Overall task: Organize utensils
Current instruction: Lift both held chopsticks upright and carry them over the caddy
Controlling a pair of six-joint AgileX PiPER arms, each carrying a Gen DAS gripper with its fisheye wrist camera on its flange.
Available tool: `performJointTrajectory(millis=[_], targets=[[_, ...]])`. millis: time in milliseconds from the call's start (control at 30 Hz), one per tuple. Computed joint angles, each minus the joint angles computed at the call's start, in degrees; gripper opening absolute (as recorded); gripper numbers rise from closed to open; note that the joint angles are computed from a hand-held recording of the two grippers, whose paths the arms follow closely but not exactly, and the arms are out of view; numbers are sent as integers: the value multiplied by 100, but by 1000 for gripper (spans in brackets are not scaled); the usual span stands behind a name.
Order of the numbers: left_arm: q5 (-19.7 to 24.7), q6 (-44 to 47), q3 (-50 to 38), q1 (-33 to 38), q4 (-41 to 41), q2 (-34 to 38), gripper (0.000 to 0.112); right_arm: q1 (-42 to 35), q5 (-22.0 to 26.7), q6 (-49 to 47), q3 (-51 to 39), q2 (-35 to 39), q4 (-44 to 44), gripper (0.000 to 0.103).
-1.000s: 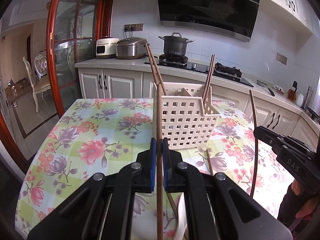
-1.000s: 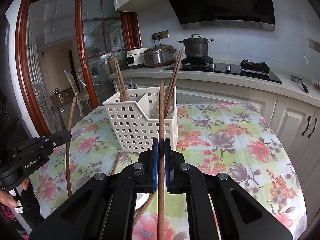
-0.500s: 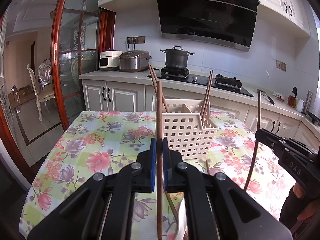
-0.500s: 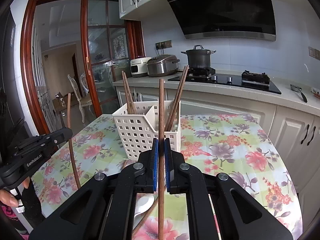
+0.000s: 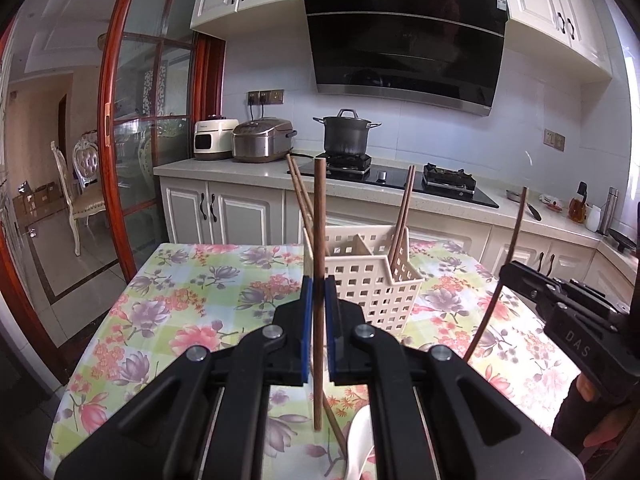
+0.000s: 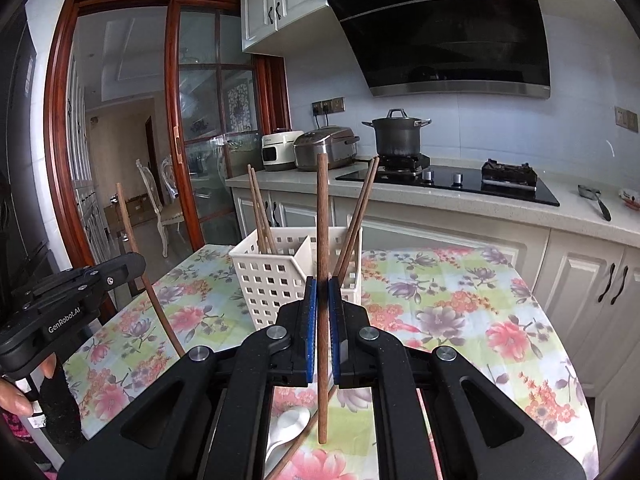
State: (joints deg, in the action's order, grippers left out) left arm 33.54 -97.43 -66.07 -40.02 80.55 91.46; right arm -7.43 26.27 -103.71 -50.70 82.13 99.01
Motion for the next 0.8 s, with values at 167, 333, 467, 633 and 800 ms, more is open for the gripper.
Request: performJointTrajectory(millis=[167, 333, 467, 633, 800], targets=[[-23, 495, -442, 28, -254, 124, 6, 123, -120, 192, -405, 216, -153, 6], [-138, 1263, -1055, 160, -754, 314, 6, 276, -274, 412, -863, 400, -388, 6], [-115, 2132, -1766, 302, -1329, 540, 6, 275, -288, 1046, -1395, 594, -938, 6], [-69, 3234, -2738, 474, -2215, 762, 6, 287, -272, 2226, -2275, 875, -1904, 6], [146, 4316, -3914, 635, -3147, 1142, 6, 418, -399, 2777, -2907, 1085, -2363, 6]])
